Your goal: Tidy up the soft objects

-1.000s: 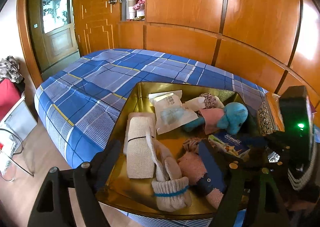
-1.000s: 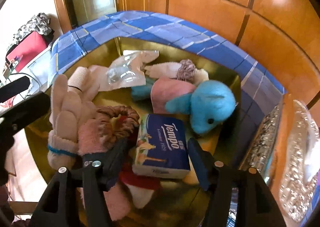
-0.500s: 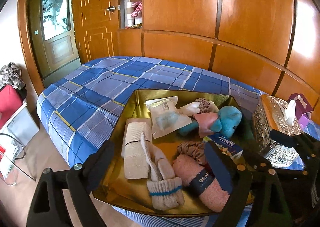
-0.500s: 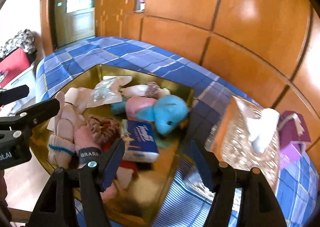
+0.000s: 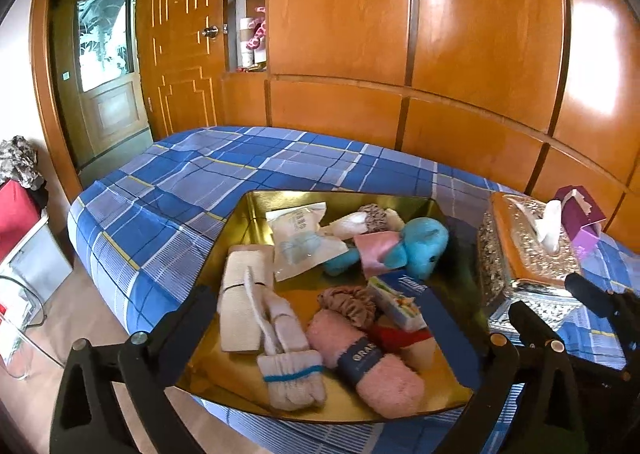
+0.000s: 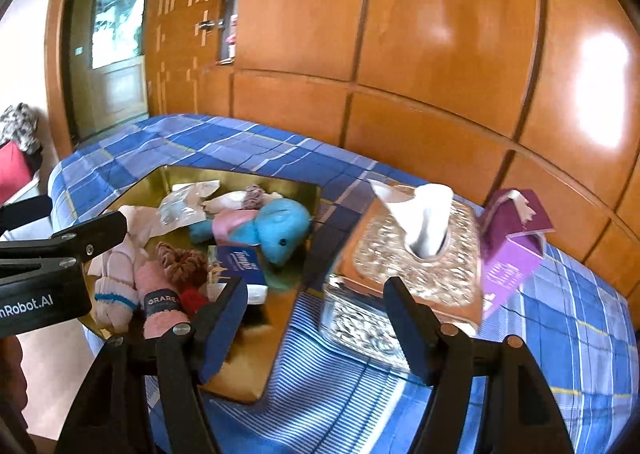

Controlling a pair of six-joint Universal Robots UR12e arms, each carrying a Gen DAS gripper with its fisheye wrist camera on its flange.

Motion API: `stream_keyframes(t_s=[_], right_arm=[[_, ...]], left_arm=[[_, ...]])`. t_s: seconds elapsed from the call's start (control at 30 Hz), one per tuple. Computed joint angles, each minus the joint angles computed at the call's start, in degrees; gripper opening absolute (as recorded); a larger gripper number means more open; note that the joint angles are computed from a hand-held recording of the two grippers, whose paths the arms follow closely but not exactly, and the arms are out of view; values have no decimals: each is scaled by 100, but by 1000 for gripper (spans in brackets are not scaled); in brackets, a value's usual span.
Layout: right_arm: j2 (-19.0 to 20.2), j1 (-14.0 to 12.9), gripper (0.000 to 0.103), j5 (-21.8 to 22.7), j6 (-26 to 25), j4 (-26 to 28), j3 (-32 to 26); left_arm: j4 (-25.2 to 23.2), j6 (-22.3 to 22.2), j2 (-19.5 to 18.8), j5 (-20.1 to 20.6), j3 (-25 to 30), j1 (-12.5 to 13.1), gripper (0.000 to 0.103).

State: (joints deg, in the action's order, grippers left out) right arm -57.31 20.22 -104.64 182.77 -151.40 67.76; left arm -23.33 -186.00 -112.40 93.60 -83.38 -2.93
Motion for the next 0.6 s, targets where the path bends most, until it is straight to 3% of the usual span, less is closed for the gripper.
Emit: stream_keyframes(t_s=[0.27, 0.6], right_arm=[[-95, -36, 71, -104, 293, 49, 164], [-127, -26, 71, -118, 307, 10, 205]], left_arm=[[118, 165, 11, 97, -47, -119, 103], [153, 219, 25, 148, -73, -148, 103]])
